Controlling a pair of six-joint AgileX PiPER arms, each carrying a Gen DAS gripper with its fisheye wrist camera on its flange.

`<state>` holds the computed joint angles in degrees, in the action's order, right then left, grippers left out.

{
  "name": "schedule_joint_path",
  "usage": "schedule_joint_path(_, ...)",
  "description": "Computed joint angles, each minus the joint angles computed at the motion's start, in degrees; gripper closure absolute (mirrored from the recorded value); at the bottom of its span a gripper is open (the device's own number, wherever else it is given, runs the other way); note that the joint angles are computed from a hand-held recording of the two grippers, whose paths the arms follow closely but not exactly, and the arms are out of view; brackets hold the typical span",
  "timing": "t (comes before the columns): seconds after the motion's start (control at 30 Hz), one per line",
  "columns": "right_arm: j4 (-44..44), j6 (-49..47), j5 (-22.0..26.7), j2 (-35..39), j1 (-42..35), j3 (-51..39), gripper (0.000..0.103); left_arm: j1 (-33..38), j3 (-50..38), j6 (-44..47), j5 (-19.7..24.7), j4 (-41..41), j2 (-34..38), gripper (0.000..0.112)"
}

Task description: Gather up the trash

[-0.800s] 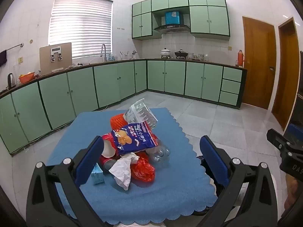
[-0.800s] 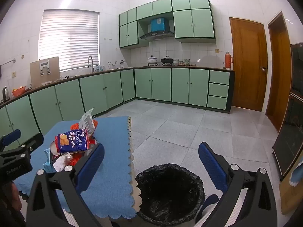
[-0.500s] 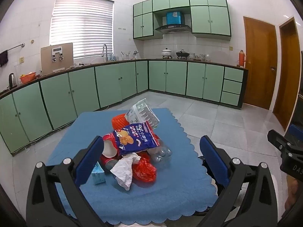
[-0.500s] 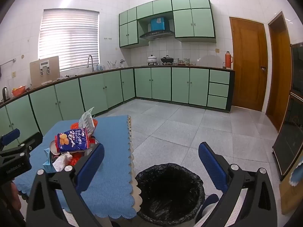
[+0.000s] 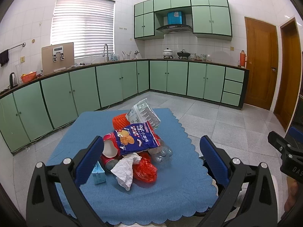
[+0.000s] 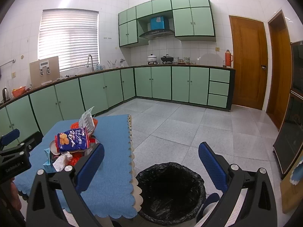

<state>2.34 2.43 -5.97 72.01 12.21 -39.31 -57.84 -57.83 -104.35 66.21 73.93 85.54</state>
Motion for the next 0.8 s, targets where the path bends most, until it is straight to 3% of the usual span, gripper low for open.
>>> schedule_joint_path(0.8,0.9,-0.7,0.1,0.2,0.1,-0.1,0.006,0.1,0.2,-0.1,0.3,0.1,-0.3,0.014)
